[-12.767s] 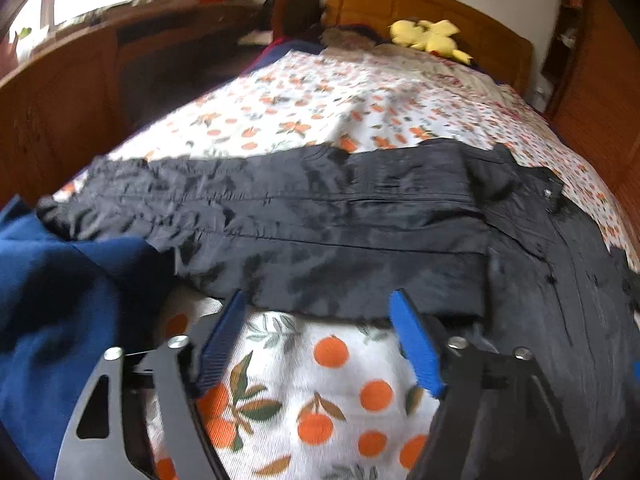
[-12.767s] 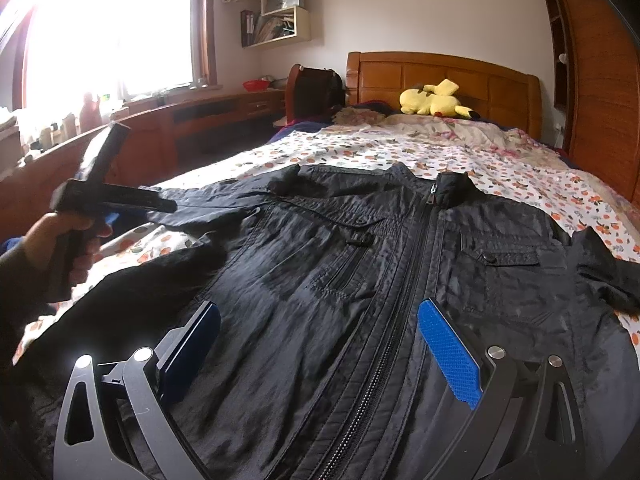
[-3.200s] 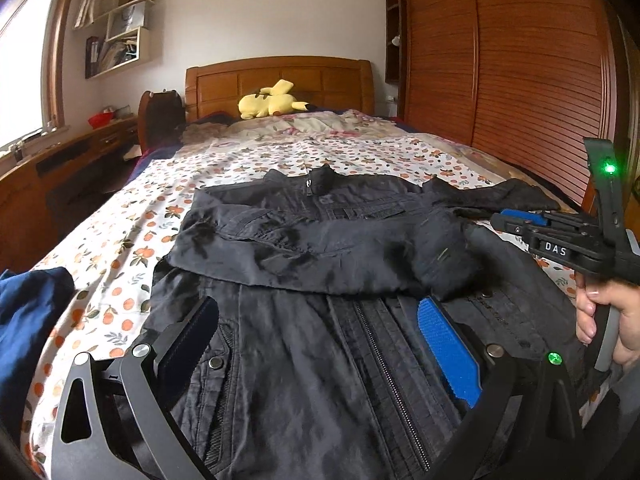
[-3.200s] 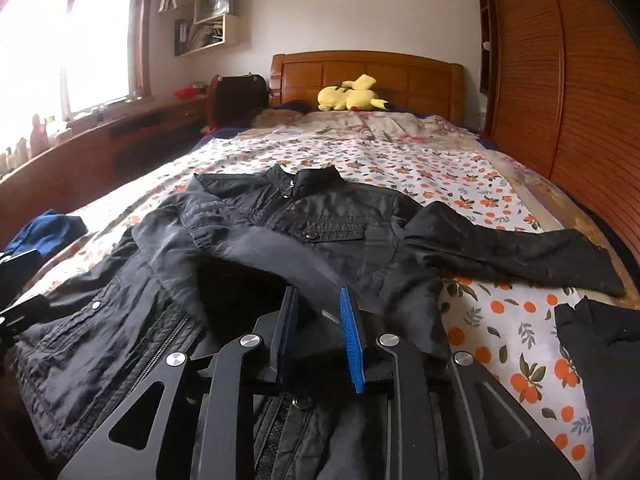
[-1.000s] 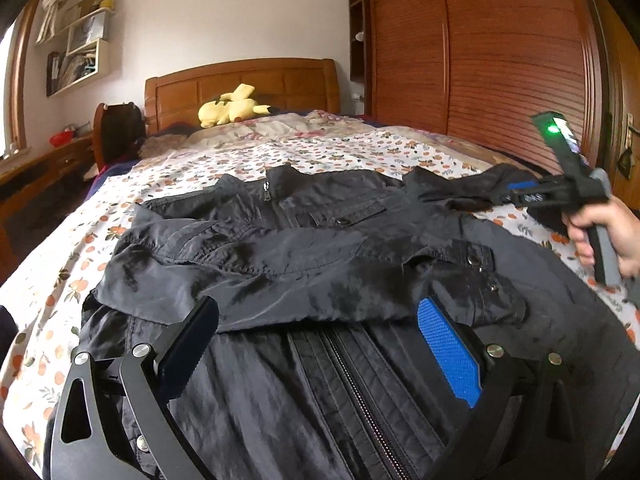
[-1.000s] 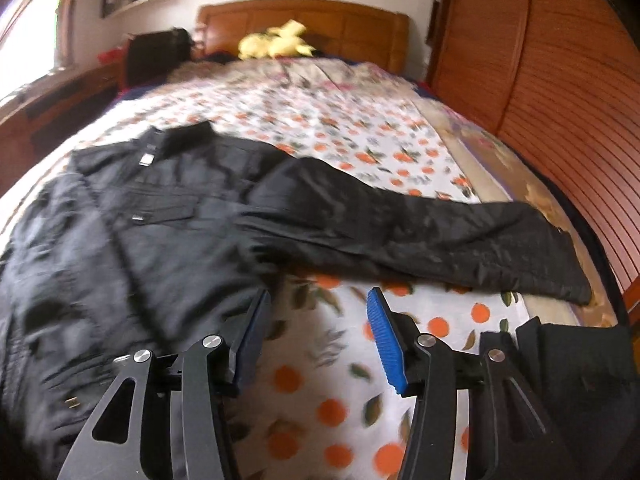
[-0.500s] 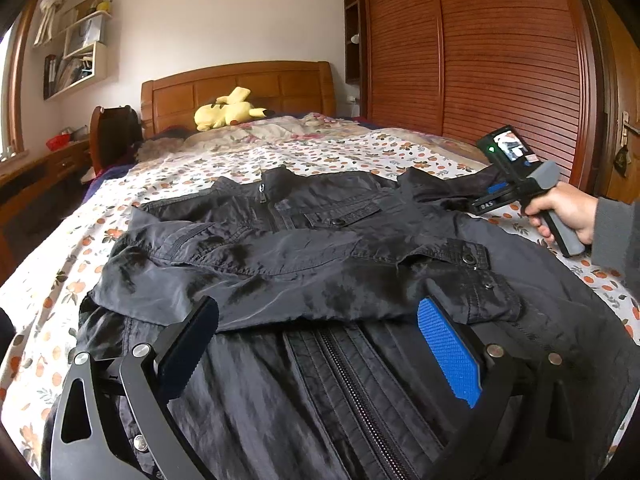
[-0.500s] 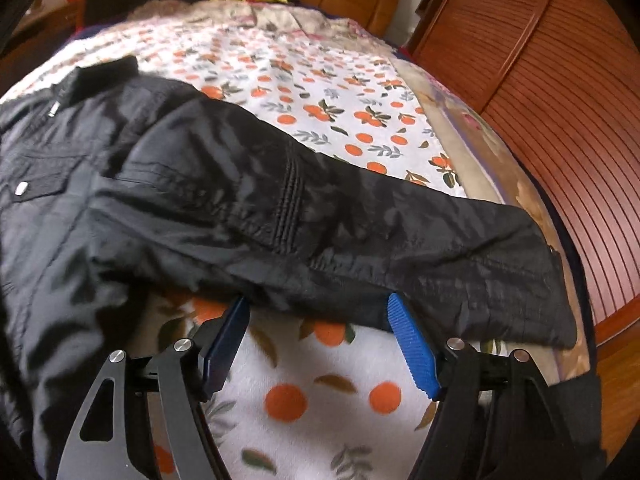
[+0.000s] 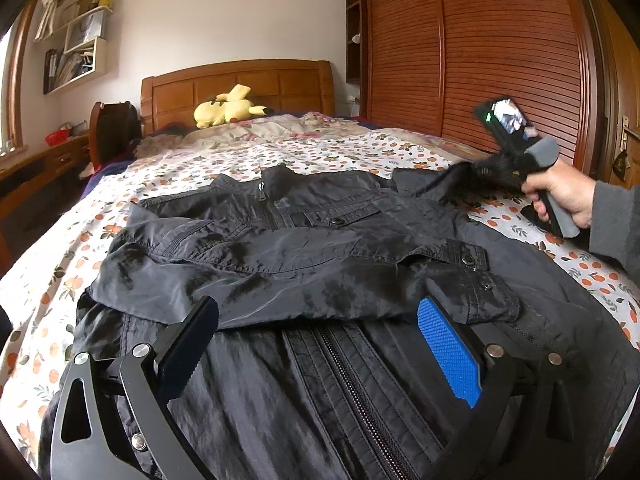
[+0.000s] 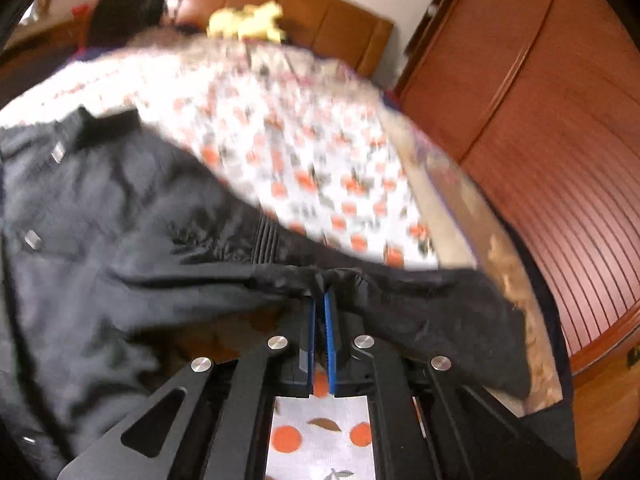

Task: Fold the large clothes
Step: 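Carry the sleeve with the right tool across the jacket body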

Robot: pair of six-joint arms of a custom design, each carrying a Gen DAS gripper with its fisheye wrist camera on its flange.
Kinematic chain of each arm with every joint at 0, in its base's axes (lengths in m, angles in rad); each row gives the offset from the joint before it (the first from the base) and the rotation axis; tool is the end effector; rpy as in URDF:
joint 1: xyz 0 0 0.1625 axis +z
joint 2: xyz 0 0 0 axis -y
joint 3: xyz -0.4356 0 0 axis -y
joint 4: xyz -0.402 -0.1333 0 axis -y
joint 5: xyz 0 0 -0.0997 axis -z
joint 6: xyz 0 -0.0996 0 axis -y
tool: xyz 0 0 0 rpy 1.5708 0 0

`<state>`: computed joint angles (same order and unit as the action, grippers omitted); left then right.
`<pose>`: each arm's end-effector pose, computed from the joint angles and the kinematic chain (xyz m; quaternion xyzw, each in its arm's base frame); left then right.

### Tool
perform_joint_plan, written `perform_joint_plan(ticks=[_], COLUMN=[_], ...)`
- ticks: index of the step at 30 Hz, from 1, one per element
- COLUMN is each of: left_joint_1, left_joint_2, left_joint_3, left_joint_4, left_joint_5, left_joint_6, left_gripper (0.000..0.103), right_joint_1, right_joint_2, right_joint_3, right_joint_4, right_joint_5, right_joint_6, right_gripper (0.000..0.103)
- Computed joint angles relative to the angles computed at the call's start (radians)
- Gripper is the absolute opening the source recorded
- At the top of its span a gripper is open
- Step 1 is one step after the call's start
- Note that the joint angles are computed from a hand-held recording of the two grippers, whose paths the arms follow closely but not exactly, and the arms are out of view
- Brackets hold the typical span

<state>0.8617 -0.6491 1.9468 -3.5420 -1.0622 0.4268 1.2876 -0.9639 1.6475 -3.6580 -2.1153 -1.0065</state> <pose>-0.2447 -0.5644 0.0329 0.4213 0.8148 -0.3500 0.1901 -0.1062 -0.6572 0.3505 0.0979 -0.7494 0.3735 0.5379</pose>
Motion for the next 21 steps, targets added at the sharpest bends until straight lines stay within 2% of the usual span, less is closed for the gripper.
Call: perform_joint_plan(ticks=[6,10,14,17,20,21], left_joint_1=[0.001,0.001,0.002,0.003,0.002,0.002], left_joint_2=[0.003,0.002,0.001,0.002,0.002,0.002], left_joint_3=[0.0,0.0,0.0,-0.002,0.0,0.0], left_joint_4=[-0.002,0.0,-0.001,0.003,0.002,0.001], left_joint_5=[-0.001,-0.001,-0.002,-0.003,-0.004,-0.005], left_joint_6=[-0.005,-0.005,-0.004,-0.008,-0.011,-0.009], left_gripper=[0.1,0.1,0.1,0.1,0.1,0.1], right_joint_1=[0.061,0.091,0.099,0.082,0.065,0.062], right_joint_2=[-0.074,-0.101,-0.092,-0.102,-0.131,-0.144], right_joint_3=[0.128,0.214,0.256,0.294,0.338,0.351], right_joint_4=[0.021,0.081,0.104,0.12,0.121,0.117], right_joint_5=[0.131,0.18,0.157,0.142,0.154,0.156], right_joint_6=[-0.004,-0.003,-0.002,0.032,0.042,0.045], right_gripper=[0.003,0.003,0.004,0.006,0.021,0.029])
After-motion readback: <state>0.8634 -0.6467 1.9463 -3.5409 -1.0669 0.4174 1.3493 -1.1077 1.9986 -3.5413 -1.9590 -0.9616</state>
